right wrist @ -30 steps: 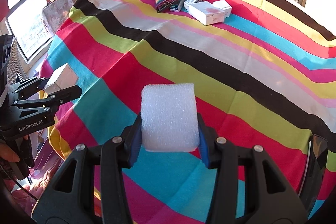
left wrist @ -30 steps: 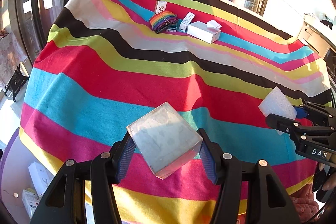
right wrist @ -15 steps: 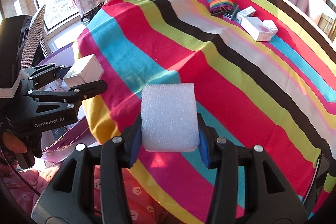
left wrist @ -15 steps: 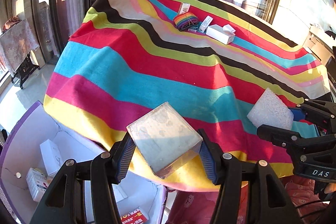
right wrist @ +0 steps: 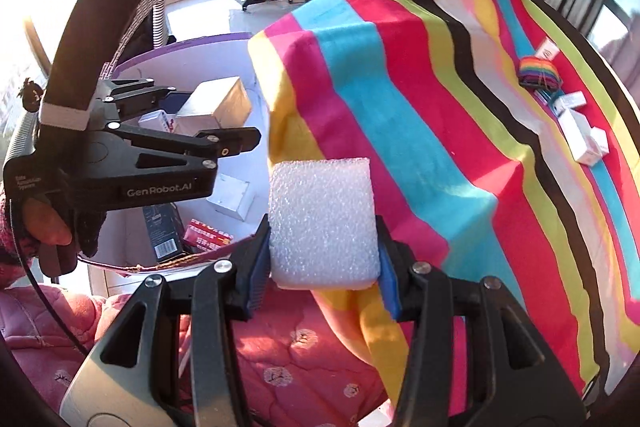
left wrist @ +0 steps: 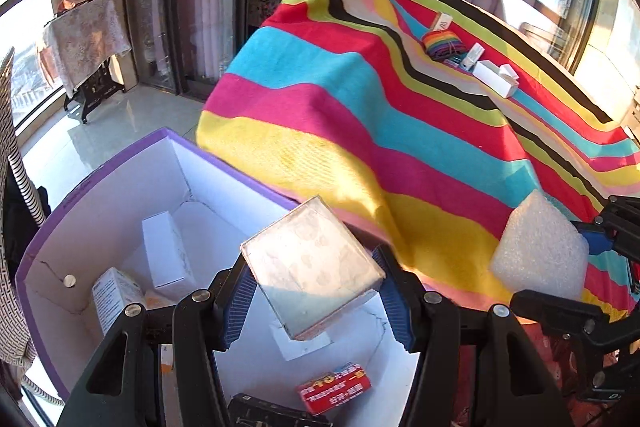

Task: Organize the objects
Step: 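Open both grippers to drop the box and foam block inside, then move both open grippers back over the table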

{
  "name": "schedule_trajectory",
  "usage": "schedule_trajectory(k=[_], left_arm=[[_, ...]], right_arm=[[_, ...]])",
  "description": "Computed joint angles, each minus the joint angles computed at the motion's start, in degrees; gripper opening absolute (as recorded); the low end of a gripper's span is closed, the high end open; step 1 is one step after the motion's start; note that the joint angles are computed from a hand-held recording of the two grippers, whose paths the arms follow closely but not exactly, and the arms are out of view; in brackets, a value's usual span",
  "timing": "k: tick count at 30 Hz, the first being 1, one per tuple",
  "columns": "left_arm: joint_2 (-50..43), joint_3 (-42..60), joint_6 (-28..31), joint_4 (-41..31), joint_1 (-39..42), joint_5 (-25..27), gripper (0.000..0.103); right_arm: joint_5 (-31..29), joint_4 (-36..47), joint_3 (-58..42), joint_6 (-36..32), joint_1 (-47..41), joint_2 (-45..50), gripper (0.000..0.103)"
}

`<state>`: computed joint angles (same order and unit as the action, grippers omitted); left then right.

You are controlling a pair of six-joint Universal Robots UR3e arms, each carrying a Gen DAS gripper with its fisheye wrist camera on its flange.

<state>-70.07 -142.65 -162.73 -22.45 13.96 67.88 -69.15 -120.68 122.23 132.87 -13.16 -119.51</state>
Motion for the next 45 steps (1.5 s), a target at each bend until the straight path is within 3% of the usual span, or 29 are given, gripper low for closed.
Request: schedule_trajectory(k=[11,20,22,23,24,25,27,28,30,35,39,42,45], left_arm=[[5.5,-3.5,6.7,-5.8,15.4,-1.1,0.058],[4.5,-4.3,6.5,-2.2,20.3,3.7,0.060],[1.2,-3.1,3.9,1.1,17.9,7.6,0.064],[-0.3,-2.5,2.9,2.5,16.9,9.6,0.072],[-1.4,-1.8,2.3,3.0,15.9,11.5,0.081],[-2.3,-1.0,1.6,3.1,14.7,13.2,0.084],[-3.9,-1.1,0.6,6.1,12.9,15.1,0.085],[-4.2,-0.7,0.1,6.2,11.7,16.0,0.085],[-4.5,-0.6,-1.1,7.2,10.2,15.7,0.085],[-2.9,4.1,-3.9,0.3,5.9,6.3,0.085],[-14.3,17.3,-7.2,-2.2,-7.2,3.1,0.085],[-27.9,34.9,-12.8,-5.2,-20.4,6.1,0.085],[-43.6,52.9,-14.0,-4.5,-28.1,6.8,0.085]], right_arm=[[-6.3,-10.1,-4.5,4.3,20.9,13.9,0.050],[-4.1,-12.2,-4.8,3.9,25.2,16.9,0.050],[-3.4,-12.5,-4.4,4.1,24.5,16.9,0.051],[-2.4,-12.5,-4.2,4.2,23.6,16.8,0.051],[-1.3,-12.4,-4.0,4.5,22.6,16.5,0.058],[-0.7,-12.4,-3.9,5.0,21.7,16.3,0.071],[0.1,-12.5,-3.7,5.8,19.8,15.6,0.083],[0.9,-12.1,-3.6,5.8,18.4,15.0,0.084],[2.3,-11.2,-3.8,5.8,15.5,13.8,0.084],[4.3,-12.1,-2.8,3.9,3.0,10.3,0.086],[3.5,-15.1,-4.1,4.5,-9.0,14.3,0.090],[1.0,-19.5,-8.0,5.7,-15.1,22.3,0.090],[-1.8,-21.2,-16.2,8.0,-19.0,33.0,0.090]])
